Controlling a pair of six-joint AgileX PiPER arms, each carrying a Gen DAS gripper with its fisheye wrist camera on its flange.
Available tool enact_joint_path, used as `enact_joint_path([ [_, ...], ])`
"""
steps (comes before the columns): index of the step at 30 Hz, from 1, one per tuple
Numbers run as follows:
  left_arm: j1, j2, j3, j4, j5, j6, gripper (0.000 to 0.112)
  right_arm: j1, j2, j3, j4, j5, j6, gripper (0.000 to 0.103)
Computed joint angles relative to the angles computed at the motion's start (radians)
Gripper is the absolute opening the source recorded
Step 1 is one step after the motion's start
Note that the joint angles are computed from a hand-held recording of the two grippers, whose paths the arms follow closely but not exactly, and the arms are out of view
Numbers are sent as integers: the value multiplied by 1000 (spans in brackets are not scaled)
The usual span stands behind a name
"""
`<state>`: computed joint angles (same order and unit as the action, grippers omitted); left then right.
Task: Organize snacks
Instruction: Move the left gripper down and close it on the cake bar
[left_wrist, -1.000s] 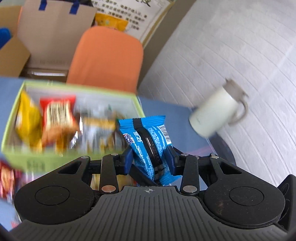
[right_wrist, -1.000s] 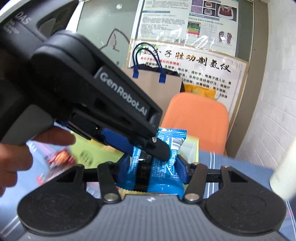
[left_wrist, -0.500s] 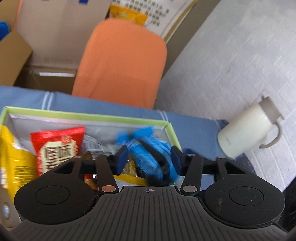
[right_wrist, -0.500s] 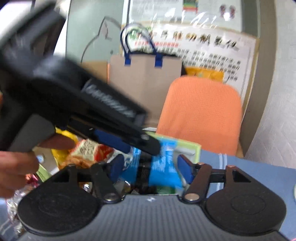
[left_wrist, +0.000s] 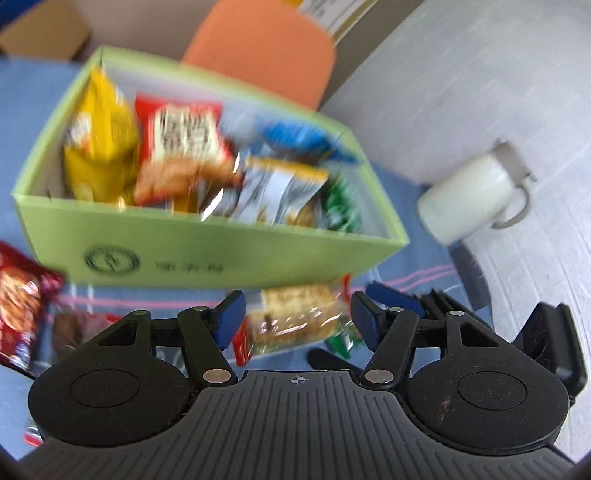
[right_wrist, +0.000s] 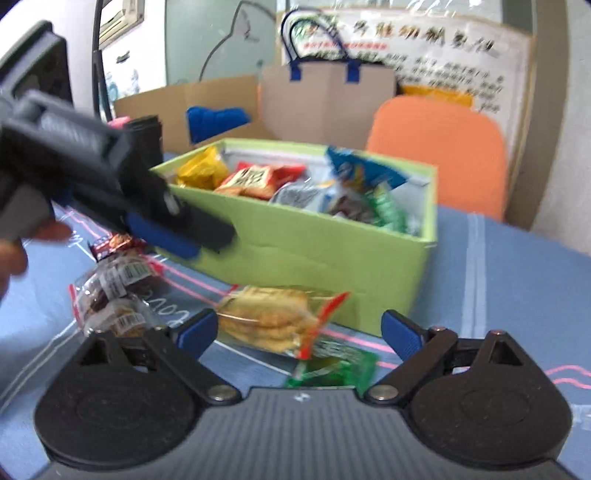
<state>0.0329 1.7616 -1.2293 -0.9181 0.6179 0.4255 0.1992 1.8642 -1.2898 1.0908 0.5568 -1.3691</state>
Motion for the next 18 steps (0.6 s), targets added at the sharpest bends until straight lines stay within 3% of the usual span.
enact_joint_path([
  [4, -15, 87, -74, 58, 33, -85, 47, 13, 39, -36, 8, 59, 30, 94],
  [6, -28, 104, -88, 96, 30, -126, 49, 24, 6, 15, 36, 39, -6, 95],
  [18, -173, -34, 93, 120, -75, -77, 59, 0, -347, 507, 346, 2, -259, 101],
])
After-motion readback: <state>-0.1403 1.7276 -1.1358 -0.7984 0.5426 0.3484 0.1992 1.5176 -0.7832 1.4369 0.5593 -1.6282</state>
